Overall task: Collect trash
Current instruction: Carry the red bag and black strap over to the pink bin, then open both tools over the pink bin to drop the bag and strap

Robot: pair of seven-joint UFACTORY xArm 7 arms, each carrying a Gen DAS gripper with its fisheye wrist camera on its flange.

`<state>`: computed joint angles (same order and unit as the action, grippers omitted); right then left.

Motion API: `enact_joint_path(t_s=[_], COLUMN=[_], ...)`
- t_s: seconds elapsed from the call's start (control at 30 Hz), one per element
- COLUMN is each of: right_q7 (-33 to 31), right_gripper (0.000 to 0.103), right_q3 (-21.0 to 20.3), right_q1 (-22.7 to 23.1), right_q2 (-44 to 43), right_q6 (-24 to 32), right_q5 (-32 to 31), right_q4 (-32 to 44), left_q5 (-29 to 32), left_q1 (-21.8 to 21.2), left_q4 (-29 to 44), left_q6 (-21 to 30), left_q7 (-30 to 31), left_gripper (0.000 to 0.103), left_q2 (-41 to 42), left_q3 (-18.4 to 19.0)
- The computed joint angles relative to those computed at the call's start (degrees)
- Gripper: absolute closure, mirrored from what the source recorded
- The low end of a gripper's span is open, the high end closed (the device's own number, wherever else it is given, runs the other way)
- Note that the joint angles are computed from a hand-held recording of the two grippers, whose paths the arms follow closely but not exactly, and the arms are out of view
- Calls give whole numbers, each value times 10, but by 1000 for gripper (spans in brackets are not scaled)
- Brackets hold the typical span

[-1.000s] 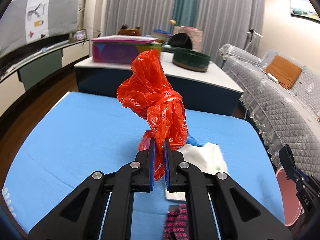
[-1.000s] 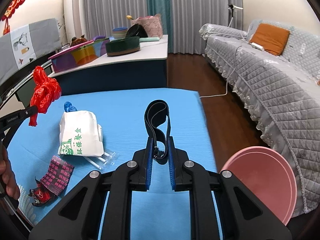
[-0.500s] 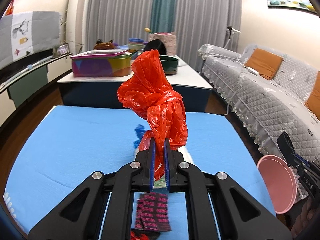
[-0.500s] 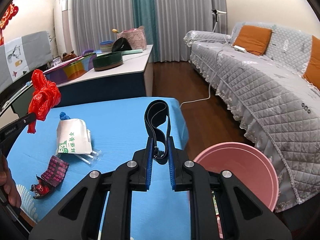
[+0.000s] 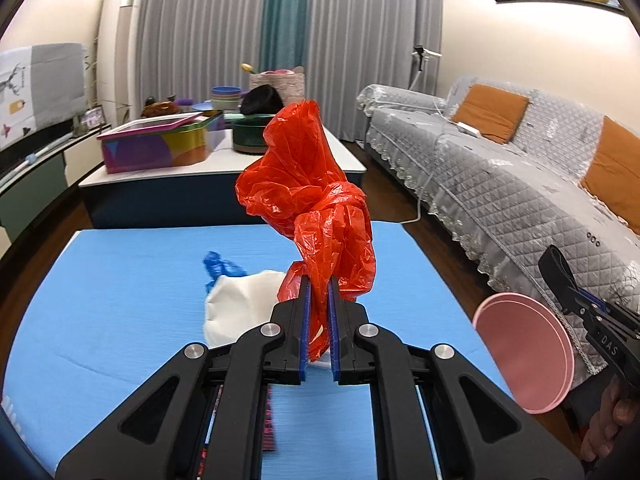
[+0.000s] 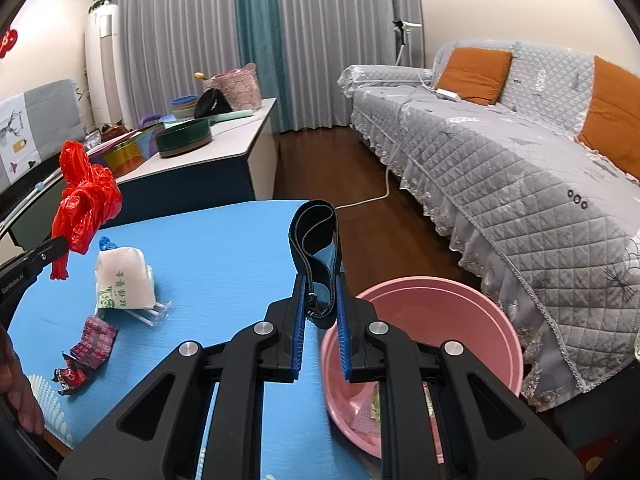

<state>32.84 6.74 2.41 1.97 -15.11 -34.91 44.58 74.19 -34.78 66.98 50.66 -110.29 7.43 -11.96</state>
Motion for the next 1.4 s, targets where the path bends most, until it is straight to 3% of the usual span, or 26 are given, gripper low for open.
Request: enact_joint_path(t_s=[0.3, 0.87, 1.4], right_q7=[15, 62, 120], right_gripper=[88, 88, 88], right_q3=[-19, -65, -51], right_q1=[-14, -42, -103], right_q2=[-7, -14, 3], right_q6=[-4, -9, -9], right_q5=[-16, -57, -114], right_q4=[-6, -13, 7], left_q5=[3, -7, -65], left_q1=[-24, -85, -134], left_q4=[54, 176, 300], left_q6=[-10, -50, -132], left_q7=[24, 94, 204], left_gripper=[95, 95, 95], left_q2=[48, 148, 254], left_q3=[7, 54, 108])
